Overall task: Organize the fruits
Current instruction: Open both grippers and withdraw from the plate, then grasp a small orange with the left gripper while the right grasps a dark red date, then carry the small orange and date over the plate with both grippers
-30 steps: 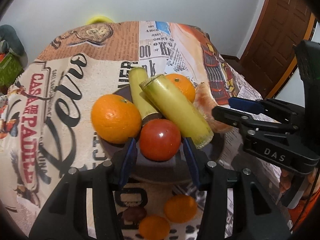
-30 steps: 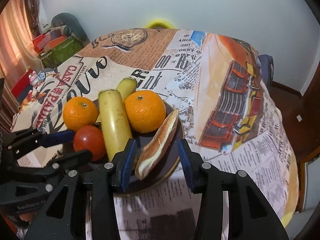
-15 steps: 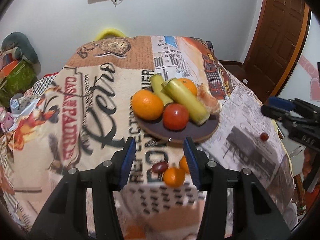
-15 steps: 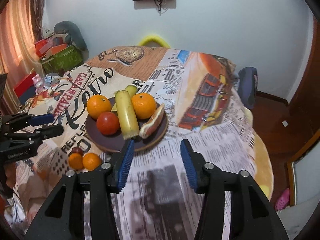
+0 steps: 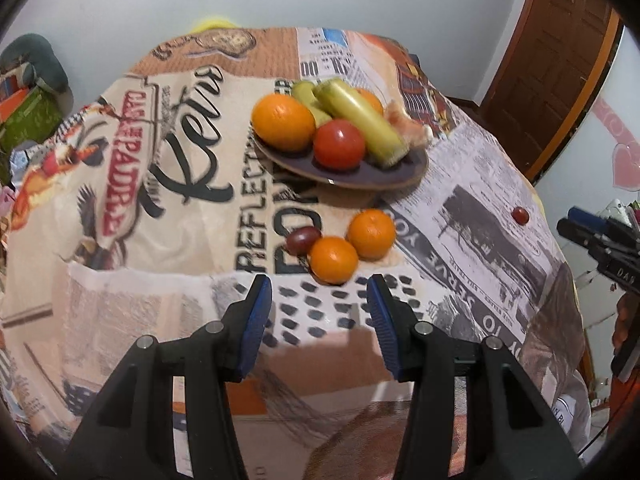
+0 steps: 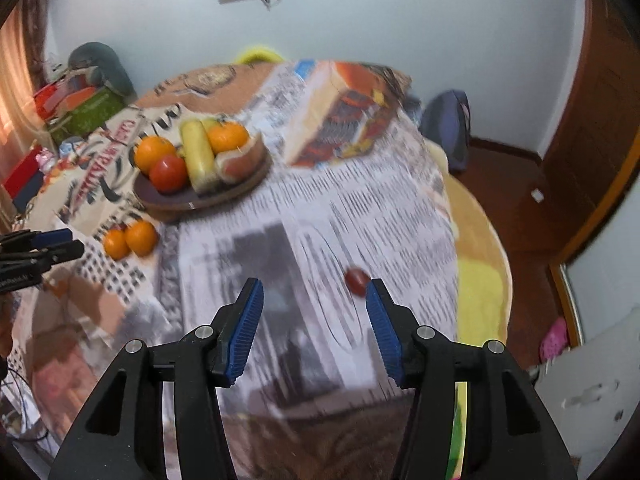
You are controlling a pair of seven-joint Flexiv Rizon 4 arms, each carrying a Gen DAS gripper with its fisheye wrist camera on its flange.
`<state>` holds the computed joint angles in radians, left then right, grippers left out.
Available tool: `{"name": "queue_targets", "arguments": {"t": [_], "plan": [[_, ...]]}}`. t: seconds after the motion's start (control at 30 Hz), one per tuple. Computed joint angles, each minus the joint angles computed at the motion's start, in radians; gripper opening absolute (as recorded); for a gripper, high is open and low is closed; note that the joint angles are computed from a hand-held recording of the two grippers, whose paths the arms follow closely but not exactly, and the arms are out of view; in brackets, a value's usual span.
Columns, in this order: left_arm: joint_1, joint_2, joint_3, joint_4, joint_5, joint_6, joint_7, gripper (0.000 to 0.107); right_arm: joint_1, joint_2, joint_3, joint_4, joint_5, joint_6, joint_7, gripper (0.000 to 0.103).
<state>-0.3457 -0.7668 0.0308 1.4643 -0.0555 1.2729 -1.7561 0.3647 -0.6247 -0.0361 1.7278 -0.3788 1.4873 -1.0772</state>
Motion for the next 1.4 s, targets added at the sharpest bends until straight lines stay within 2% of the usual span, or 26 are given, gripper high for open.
{"name": "queue_targets", "arguments": {"t": [0.17, 0.23, 0.4, 0.5, 0.57, 0.7, 0.77, 0.8, 0.93, 1.4], "plan": [[-0.009, -0.035, 0.001, -0.038, 0.005, -0.034, 0.008, 0.049, -0.037, -0.041, 0.031, -0.032, 0.033, -0.027, 0.002, 0.050], [-0.012, -0.047, 0.005, -0.054, 0.009, -0.041, 0.007, 0.049, -0.070, -0.073, 0.071, -0.074, 0.053, -0.051, -0.017, 0.050], [-0.011, -0.077, 0.007, -0.094, 0.015, -0.046, 0.012, 0.047, -0.062, -0.123, 0.046, -0.128, 0.063, -0.071, -0.003, 0.050], [-0.005, -0.094, -0.003, -0.118, 0.014, -0.056, 0.030, 0.044, -0.091, -0.153, 0.080, -0.169, 0.088, -0.087, -0.014, 0.045], [0.001, -0.105, -0.015, -0.129, 0.008, -0.061, 0.045, 0.043, -0.089, -0.162, 0.073, -0.178, 0.093, -0.079, -0.015, 0.042], [-0.013, -0.129, 0.006, -0.161, 0.009, -0.072, 0.031, 0.040, -0.088, -0.174, 0.075, -0.193, 0.086, -0.078, -0.040, 0.035], [-0.019, -0.133, 0.014, -0.167, 0.015, -0.068, 0.023, 0.037, -0.089, -0.175, 0.082, -0.196, 0.080, -0.084, -0.064, 0.023], [-0.020, -0.133, 0.016, -0.167, 0.017, -0.066, 0.019, 0.033, -0.088, -0.177, 0.083, -0.199, 0.081, -0.085, -0.069, 0.022], [-0.002, -0.128, -0.006, -0.150, 0.004, -0.047, 0.023, 0.033, -0.081, -0.173, 0.082, -0.193, 0.092, -0.076, -0.071, 0.021], [-0.010, -0.075, 0.003, -0.091, 0.008, 0.029, 0.031, 0.032, -0.073, -0.146, 0.144, -0.187, 0.116, -0.025, -0.143, 0.020]]}}
